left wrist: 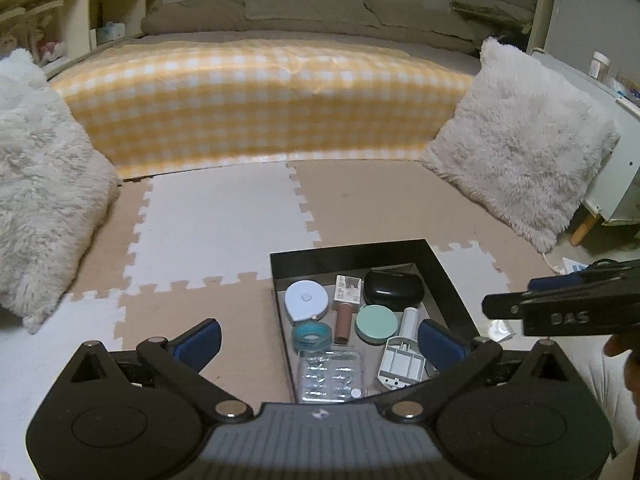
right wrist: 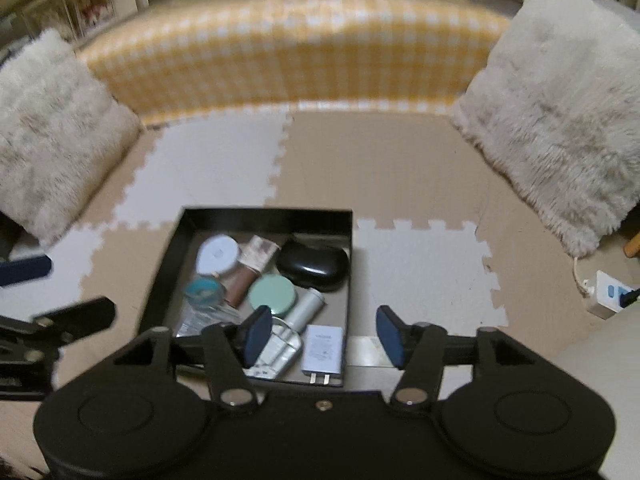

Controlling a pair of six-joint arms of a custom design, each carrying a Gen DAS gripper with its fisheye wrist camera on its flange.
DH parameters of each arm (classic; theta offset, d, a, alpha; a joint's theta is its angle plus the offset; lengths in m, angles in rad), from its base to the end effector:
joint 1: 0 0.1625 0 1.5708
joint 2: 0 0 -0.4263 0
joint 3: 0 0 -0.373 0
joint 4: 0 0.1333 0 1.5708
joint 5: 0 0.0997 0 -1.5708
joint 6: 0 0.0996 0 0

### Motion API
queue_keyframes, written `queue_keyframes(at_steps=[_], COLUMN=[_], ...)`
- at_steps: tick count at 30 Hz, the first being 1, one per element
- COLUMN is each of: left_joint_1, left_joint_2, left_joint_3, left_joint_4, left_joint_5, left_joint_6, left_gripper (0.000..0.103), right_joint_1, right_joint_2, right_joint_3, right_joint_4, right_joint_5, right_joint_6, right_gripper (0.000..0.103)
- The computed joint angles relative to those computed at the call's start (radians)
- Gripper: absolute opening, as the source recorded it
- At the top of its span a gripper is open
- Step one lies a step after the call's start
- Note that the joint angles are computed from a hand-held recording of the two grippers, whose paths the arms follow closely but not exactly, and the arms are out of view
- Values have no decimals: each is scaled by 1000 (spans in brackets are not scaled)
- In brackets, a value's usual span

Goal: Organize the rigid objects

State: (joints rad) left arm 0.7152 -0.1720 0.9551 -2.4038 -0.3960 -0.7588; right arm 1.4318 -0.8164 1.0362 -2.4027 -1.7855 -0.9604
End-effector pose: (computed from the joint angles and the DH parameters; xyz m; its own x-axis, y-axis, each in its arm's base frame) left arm -0.4456 -0.6854 -0.0611 -0.7276 -0.2612 -0.6343 0.3492 0.6549 -0.6702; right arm 0.0011 -0.8014 0.3695 -0.6378 -0.5171 0.5708 -0.7140 0.6749 -0.1865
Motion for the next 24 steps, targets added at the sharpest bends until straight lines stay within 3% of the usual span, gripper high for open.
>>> queue_keyframes(at_steps=[5,11,15,24], left_joint_1=[-33,-69,-89,-118], left_joint_2=[-32,-59,-75,-95], left_joint_3=[55,125,165,256], left_joint_4=[99,125,161,143], left_joint_5=[60,109,130,156], left_joint_6=[-102,-164,-224,-304], left_gripper=[103,103,103,103], right_joint_1=[-5,-32,-55,-86], right_joint_2=[-97,-189,-239,-308], right_joint_3=[131,273,358,472], right_joint_4=[-62,-188,-279,-379], right_joint_5=[54,117,166,244], right_joint_6=[-9,-38,-66,-127], right_gripper=[72,77,86,99])
